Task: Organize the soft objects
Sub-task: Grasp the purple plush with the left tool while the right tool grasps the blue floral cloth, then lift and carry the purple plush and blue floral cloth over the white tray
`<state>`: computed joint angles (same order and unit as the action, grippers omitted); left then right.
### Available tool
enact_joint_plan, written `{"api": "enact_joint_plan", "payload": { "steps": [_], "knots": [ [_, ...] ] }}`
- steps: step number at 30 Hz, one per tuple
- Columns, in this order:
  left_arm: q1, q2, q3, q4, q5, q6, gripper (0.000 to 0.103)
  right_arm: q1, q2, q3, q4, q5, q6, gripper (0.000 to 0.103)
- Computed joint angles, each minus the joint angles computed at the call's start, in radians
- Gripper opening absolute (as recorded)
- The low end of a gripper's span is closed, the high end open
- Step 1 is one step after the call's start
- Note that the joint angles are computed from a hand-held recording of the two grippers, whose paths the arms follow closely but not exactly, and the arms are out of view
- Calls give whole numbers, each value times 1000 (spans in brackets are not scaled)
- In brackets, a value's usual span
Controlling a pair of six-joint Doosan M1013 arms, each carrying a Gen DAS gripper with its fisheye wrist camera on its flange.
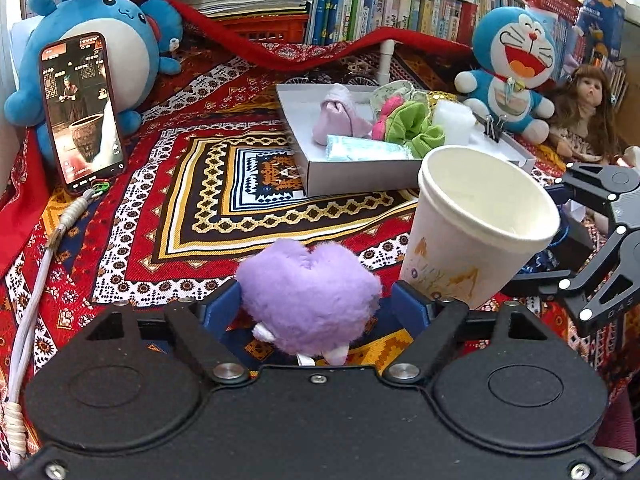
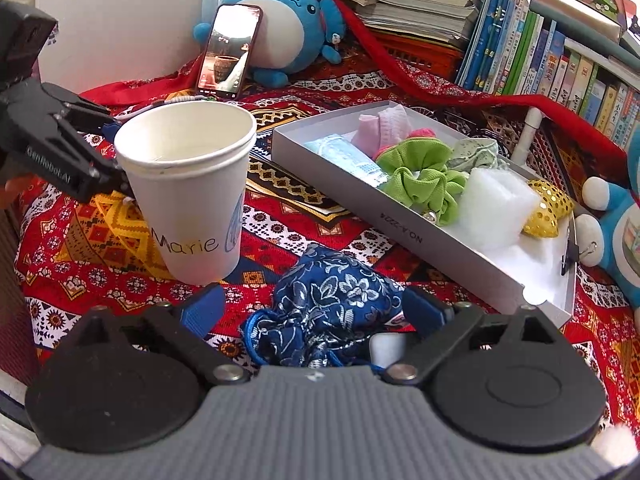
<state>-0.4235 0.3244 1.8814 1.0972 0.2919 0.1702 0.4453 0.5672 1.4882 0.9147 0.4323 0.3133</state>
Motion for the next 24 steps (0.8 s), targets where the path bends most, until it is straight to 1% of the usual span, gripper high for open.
{"api": "enact_joint_plan", "payload": {
  "steps": [3, 4, 6, 8, 9, 10, 11, 13, 15, 18, 20, 24],
  "knots": [
    [3, 6, -2, 7, 1, -20, 76, 0, 6, -7, 1, 11, 8, 99],
    [3, 7, -2, 9, 4, -27, 73, 0, 8, -11, -2, 16, 14, 99],
    [6, 6, 0, 13, 1, -39, 72, 0, 13, -19, -12, 25, 33, 99],
    [7, 2, 3, 20, -5, -55, 71, 1, 17, -28, -28, 37, 61, 91],
    [8, 0, 5, 31, -7, -68, 71, 0, 17, -30, -27, 41, 69, 83],
    [9, -2, 8, 42, -11, -84, 70, -1, 17, -32, -26, 45, 86, 73],
    [10, -4, 10, 49, -13, -94, 70, -3, 17, -33, -23, 48, 98, 67],
    [11, -7, 11, 71, -12, -118, 70, -9, 15, -34, -4, 59, 108, 61],
    [11, -11, 12, 97, -6, -146, 70, -11, 10, -26, 20, 48, 105, 56],
    [12, -17, 13, 132, 0, -182, 69, -12, -2, -12, 54, 13, 93, 54],
    [12, -20, 10, 147, 10, -201, 69, -16, -7, -8, 90, 6, 80, 53],
    [18, -27, 3, 162, 15, -234, 69, -20, -22, 7, 218, -38, 5, 51]
  ]
}}
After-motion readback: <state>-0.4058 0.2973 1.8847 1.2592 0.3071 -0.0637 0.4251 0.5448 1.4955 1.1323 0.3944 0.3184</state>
